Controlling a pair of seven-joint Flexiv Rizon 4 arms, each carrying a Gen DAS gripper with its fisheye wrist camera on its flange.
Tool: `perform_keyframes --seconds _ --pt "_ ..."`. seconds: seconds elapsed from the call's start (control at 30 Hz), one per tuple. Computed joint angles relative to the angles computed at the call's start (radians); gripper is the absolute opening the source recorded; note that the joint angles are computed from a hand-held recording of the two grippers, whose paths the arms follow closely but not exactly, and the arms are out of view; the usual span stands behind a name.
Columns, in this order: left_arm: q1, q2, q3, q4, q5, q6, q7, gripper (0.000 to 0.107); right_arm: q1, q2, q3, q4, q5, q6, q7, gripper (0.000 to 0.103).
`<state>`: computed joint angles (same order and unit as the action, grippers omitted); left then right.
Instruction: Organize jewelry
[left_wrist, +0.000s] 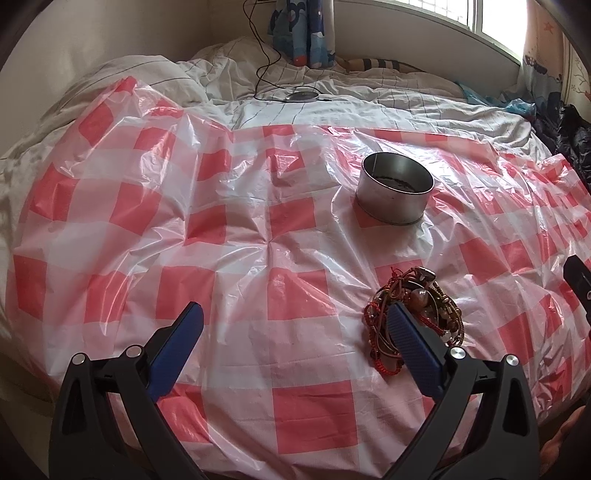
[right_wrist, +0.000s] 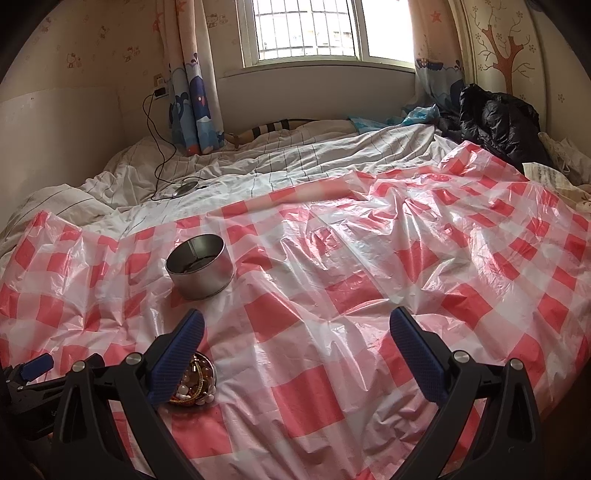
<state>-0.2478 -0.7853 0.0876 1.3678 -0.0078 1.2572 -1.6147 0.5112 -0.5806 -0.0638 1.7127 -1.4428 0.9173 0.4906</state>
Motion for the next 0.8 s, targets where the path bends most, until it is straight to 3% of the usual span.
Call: perform_keyframes --seconds 0.27,0.8 --pt "0.037 0.004 -0.049 0.022 -0.047 0.012 0.033 0.096 0.006 -0.003 -0.001 -0.005 0.010 -0.012 -0.011 0.097" --pt "0.008 -0.001 -0.020 0.008 -0.026 0.001 0.032 0.096 0.000 -0.003 -0.002 0.000 0.012 0.009 -0.006 0.097"
